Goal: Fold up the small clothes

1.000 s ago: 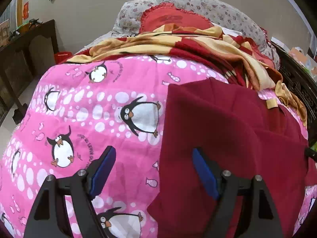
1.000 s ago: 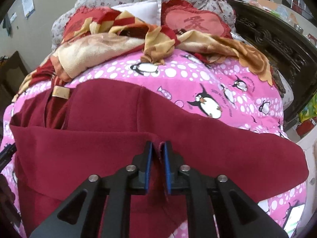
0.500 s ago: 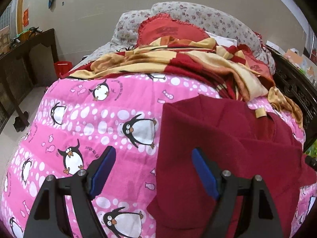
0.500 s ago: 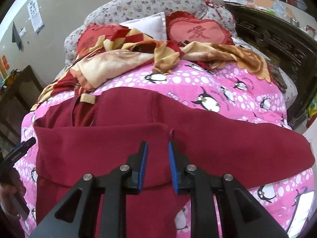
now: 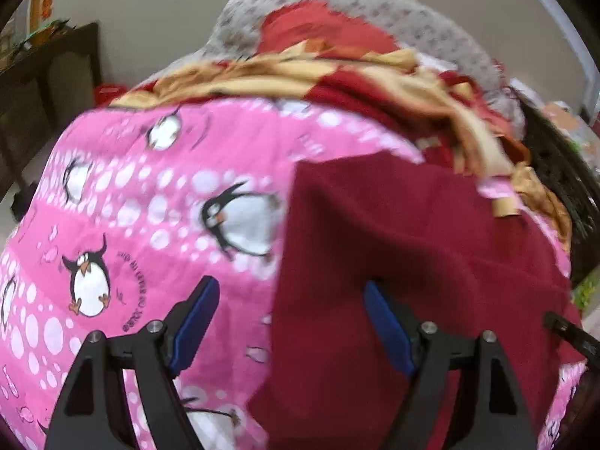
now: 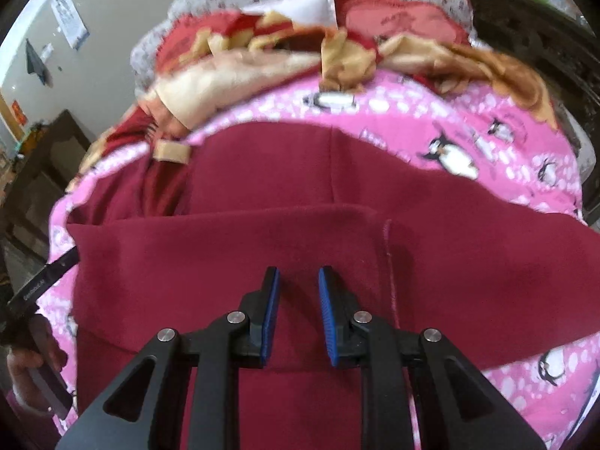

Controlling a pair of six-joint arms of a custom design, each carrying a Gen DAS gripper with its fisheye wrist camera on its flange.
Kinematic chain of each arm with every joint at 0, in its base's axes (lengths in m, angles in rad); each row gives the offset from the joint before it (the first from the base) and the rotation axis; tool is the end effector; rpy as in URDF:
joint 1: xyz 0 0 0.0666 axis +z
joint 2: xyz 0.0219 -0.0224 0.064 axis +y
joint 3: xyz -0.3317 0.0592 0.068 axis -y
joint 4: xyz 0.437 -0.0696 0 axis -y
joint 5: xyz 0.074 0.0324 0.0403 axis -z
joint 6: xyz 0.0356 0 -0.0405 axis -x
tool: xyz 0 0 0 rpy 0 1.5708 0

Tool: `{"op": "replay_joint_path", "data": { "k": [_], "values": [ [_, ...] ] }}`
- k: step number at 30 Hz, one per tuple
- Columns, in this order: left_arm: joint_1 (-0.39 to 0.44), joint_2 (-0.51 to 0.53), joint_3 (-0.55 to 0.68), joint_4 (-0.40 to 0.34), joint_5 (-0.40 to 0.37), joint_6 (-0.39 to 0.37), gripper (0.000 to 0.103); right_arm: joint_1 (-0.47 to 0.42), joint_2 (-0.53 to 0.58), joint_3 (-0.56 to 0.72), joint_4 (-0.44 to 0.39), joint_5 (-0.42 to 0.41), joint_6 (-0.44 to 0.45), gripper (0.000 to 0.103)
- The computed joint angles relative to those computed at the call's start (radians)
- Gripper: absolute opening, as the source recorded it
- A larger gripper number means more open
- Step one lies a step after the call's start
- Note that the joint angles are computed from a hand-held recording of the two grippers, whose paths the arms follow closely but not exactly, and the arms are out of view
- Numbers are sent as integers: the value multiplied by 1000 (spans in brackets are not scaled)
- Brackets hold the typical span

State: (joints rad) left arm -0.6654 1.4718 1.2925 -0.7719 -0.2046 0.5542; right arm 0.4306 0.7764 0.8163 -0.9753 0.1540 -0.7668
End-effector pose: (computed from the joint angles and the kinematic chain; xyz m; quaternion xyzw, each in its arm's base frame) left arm 0.4368 -0.3341 0.3007 0.0216 0.9477 -0.0940 0.3043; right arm 0.3061 0.1342 0.3410 0.1822 0.9298 0.1152 0.2985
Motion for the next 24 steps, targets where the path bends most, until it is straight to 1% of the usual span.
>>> {"op": "replay_joint_path", "data": {
  "k": [2,6,8,10,12,14,18,24],
  "values": [
    [12,-3,-13,12,27,14,83,11,0,5,-4,21,4,23],
    [3,-23,-31,14,2,-14,83,50,-48,-5,-32,49,6,23],
    [-4,-34,-40,13,-9,-21,83,71,-60,-8,-59,82,6,23],
    [-11,-46,-48,8,-21,-17,83,83,-39,-6,-94,112,7,23],
    [-21,-73,-67,13,-22,-21,83,85,-30,-16,-93,117,10,23],
    [-36,-98,-78,14,-35,-38,83,103,-19,-8,-98,154,8,23],
    [-68,-136,-91,24,-49,-55,83,120,-8,7,-118,182,-10,23],
    [-105,-159,-99,39,-30,-54,83,151,-14,15,-147,213,-38,23]
  ]
}}
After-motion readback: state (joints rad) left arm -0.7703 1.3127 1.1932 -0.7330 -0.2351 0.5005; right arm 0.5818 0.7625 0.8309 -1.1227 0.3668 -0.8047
